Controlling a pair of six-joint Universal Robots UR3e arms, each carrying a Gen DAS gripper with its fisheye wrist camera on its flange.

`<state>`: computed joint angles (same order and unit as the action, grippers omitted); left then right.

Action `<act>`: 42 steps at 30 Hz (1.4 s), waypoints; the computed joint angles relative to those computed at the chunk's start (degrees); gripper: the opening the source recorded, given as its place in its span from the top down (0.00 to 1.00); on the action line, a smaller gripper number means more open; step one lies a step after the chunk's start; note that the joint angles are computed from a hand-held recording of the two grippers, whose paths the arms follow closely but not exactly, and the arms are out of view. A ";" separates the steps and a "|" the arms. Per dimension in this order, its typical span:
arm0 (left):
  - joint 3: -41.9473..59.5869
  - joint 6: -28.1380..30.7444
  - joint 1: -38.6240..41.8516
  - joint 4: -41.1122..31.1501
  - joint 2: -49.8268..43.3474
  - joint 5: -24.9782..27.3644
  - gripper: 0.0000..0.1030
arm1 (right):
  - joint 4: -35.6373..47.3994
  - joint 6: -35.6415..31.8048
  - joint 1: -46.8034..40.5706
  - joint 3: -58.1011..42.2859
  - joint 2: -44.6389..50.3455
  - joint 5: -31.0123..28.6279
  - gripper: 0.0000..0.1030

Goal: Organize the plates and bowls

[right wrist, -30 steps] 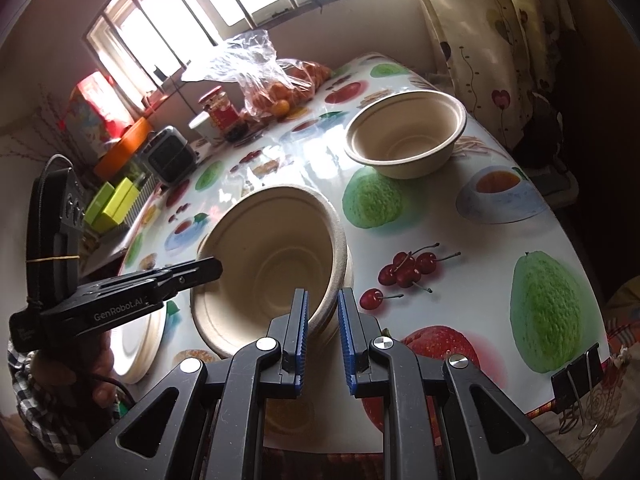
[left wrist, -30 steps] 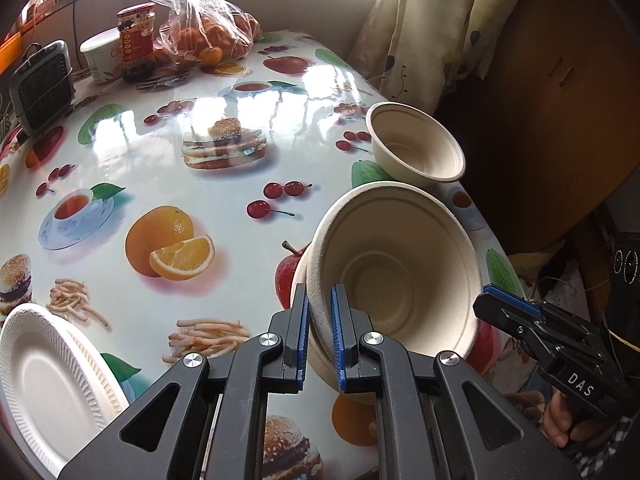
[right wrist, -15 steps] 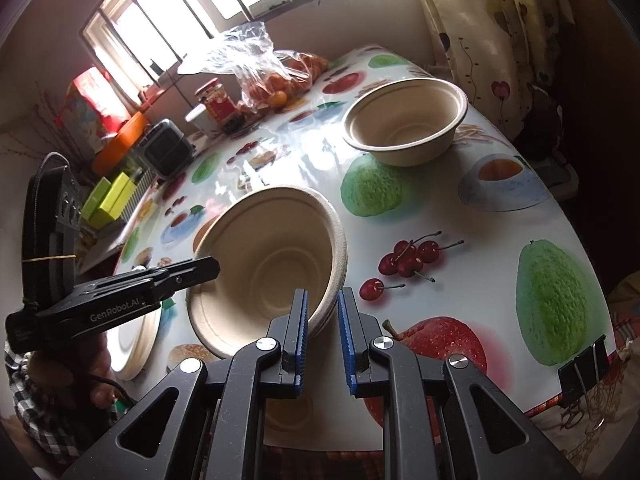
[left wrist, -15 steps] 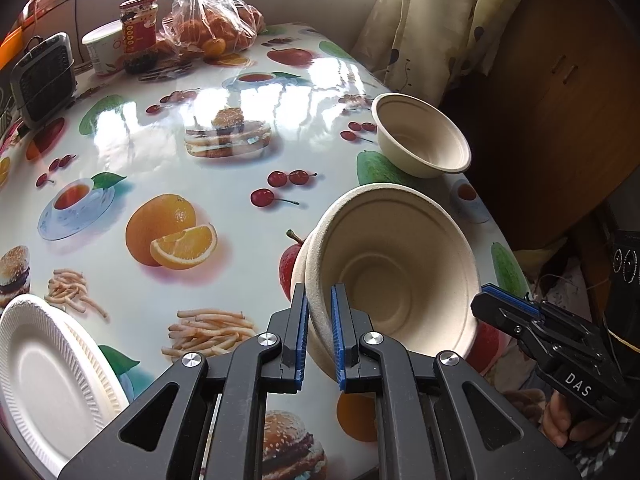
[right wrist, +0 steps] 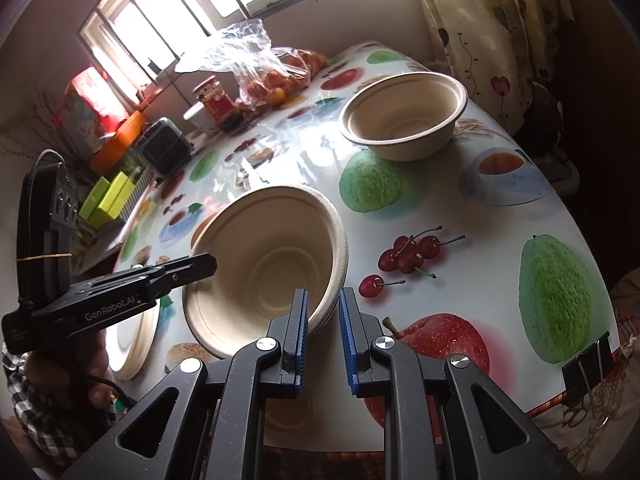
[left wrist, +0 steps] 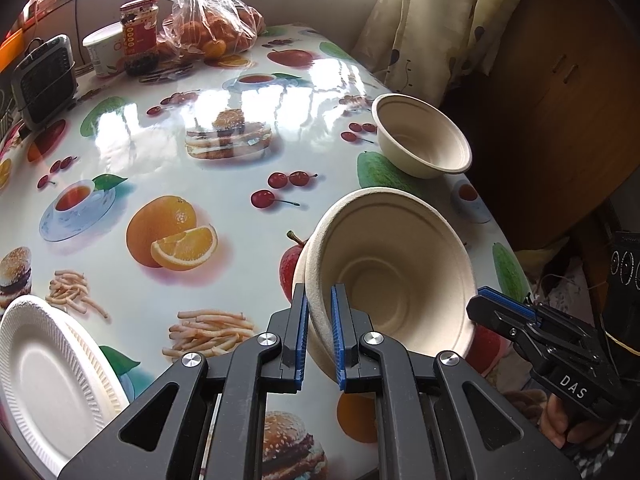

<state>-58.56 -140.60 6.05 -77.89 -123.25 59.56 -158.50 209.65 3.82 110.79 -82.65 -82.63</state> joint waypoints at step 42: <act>-2.50 0.00 -0.22 2.37 1.28 0.34 0.65 | -0.45 2.20 1.52 -1.05 0.98 -1.22 0.82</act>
<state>-61.06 -140.60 5.83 -75.52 -121.97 59.90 -158.94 211.85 5.33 109.74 -81.67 -83.85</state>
